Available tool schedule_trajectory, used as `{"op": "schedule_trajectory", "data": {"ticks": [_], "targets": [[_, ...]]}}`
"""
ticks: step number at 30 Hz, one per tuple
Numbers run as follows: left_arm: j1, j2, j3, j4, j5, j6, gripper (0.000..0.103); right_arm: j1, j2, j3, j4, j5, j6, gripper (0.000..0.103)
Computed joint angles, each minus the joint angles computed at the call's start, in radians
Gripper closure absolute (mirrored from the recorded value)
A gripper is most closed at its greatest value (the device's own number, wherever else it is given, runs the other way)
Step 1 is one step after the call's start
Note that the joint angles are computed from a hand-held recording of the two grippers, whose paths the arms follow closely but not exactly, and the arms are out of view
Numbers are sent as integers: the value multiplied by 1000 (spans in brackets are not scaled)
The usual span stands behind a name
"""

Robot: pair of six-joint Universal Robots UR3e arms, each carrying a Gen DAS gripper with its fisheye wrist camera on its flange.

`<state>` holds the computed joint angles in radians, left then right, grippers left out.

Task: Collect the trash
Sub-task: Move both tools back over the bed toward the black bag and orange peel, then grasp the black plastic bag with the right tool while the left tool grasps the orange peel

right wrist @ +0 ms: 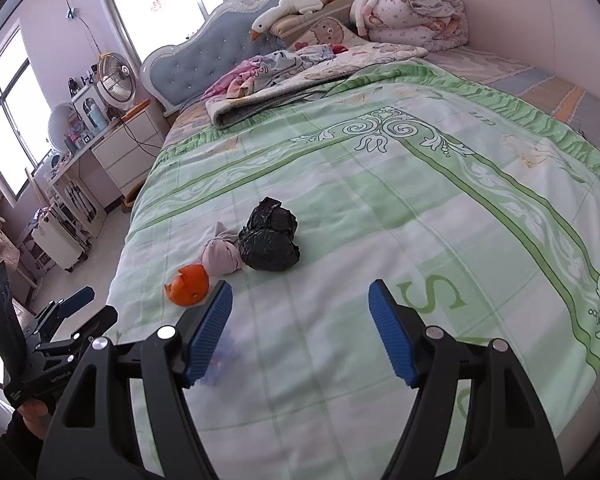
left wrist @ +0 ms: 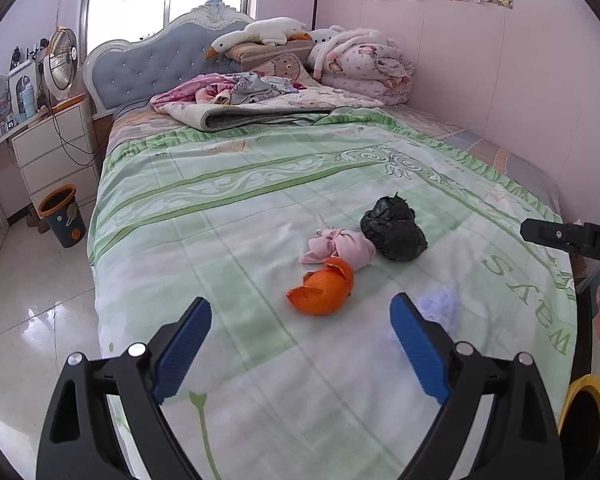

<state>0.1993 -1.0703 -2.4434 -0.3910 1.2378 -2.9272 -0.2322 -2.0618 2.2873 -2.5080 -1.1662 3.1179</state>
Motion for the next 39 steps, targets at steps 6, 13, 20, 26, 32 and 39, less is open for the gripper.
{"op": "schedule_trajectory", "data": {"ticks": [6, 13, 20, 26, 32, 39], "targets": [[-43, -288, 82, 161, 38, -36, 16, 132, 401, -187, -183, -86, 99, 35], [-74, -510, 179, 245, 40, -58, 16, 222, 720, -467, -177, -130, 154, 35], [-81, -643, 275, 251, -26, -65, 19, 284, 918, -680, -131, -199, 177, 36], [-53, -674, 273, 245, -157, -44, 62, 301, 1000, -748, -129, -205, 182, 64], [-44, -656, 229, 297, -176, -52, 85, 328, 985, -723, -169, -228, 171, 76], [-3, -584, 180, 275, -185, -54, 88, 305, 883, -595, -209, -216, 182, 76]]}}
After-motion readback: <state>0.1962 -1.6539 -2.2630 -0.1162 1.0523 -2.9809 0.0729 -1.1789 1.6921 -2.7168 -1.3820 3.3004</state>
